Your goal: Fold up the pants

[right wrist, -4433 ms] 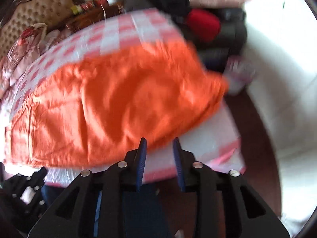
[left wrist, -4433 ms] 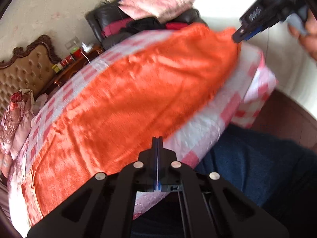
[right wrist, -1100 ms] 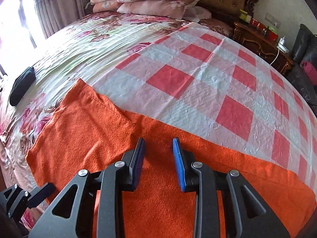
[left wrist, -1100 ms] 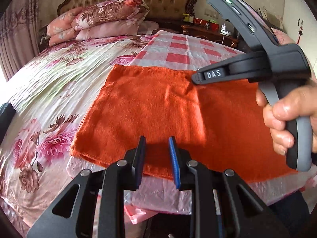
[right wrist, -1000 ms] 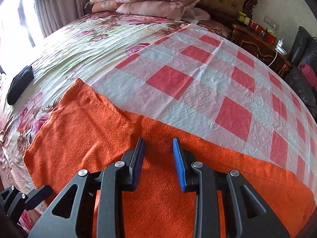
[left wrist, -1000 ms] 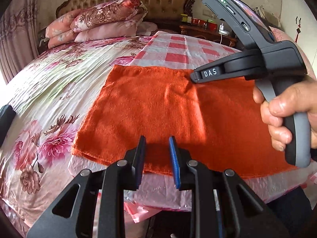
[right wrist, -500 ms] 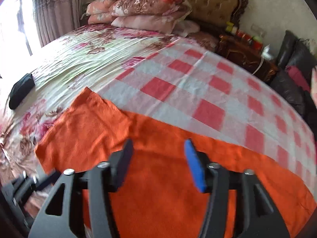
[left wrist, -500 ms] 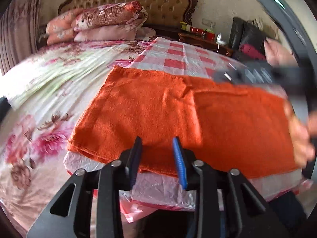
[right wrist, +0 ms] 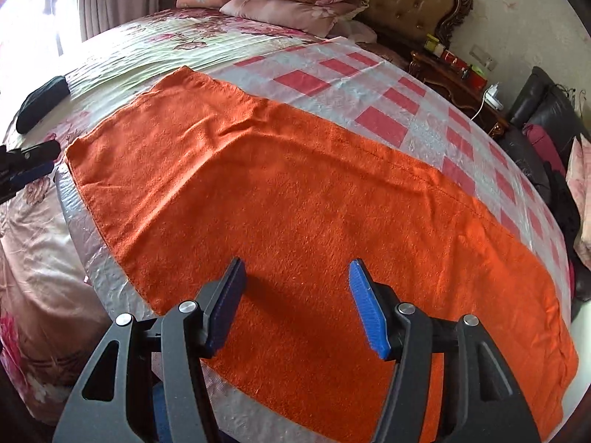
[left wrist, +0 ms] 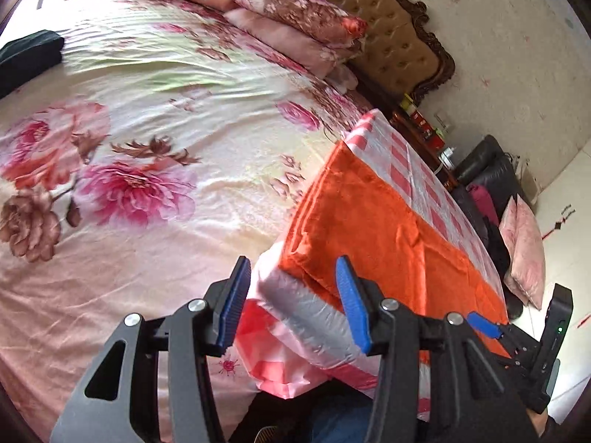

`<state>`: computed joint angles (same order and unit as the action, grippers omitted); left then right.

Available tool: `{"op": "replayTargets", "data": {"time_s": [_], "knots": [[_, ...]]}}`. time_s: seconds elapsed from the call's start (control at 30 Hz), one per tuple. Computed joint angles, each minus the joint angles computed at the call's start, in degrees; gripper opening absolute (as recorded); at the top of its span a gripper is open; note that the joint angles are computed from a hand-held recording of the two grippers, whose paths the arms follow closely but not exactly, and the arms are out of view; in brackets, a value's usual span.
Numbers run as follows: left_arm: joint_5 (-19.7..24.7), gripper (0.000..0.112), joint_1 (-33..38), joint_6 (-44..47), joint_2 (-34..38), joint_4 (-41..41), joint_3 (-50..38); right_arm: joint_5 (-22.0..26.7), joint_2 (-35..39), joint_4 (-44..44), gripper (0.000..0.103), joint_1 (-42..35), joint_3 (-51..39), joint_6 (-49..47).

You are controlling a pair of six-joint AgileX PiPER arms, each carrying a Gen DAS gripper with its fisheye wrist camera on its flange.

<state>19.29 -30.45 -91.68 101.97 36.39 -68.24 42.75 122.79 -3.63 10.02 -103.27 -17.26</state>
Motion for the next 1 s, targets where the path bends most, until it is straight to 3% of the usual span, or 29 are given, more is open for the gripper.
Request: {"op": "replayTargets", "data": {"time_s": [0.13,0.17,0.27,0.37,0.6,0.77,0.83,0.9,1.0], "knots": [[0.8,0.047,1.4,11.1,3.1,-9.1,-3.5,1.0,0.4,2.2,0.06,-0.9,-0.8,-0.7],[1.2,0.038,1.7,13.1,3.4,-10.6,-4.1,1.5,0.7,2.4,0.061,-1.0,-1.4,-0.5],[6.4,0.031,1.4,19.5,4.7,-12.5,-7.8,1.6,1.0,1.9,0.065,-0.9,-2.0,-0.4],[12.2,0.021,-0.1,22.6,5.7,-10.6,-11.6,2.5,1.6,2.0,0.068,-1.1,-3.0,-0.2],[16.9,0.011,-2.1,25.4,6.3,-9.2,-17.7,5.0,3.0,3.6,0.072,-1.9,-5.8,-1.1],[25.4,0.009,-5.2,27.5,8.8,-5.6,-25.3,14.2,7.9,7.5,0.075,-3.6,-15.8,-1.2],[24.8,0.009,-4.8,27.0,8.8,-6.3,-24.9,13.6,8.0,7.2,0.08,-3.6,-15.6,-1.3],[18.8,0.01,-2.6,23.3,6.5,-9.0,-19.5,12.8,7.7,7.5,0.082,-3.7,-14.7,-1.8],[8.4,0.025,1.2,22.0,3.3,-16.6,-10.8,12.0,7.3,8.3,0.082,-4.0,-13.6,-1.8]]}}
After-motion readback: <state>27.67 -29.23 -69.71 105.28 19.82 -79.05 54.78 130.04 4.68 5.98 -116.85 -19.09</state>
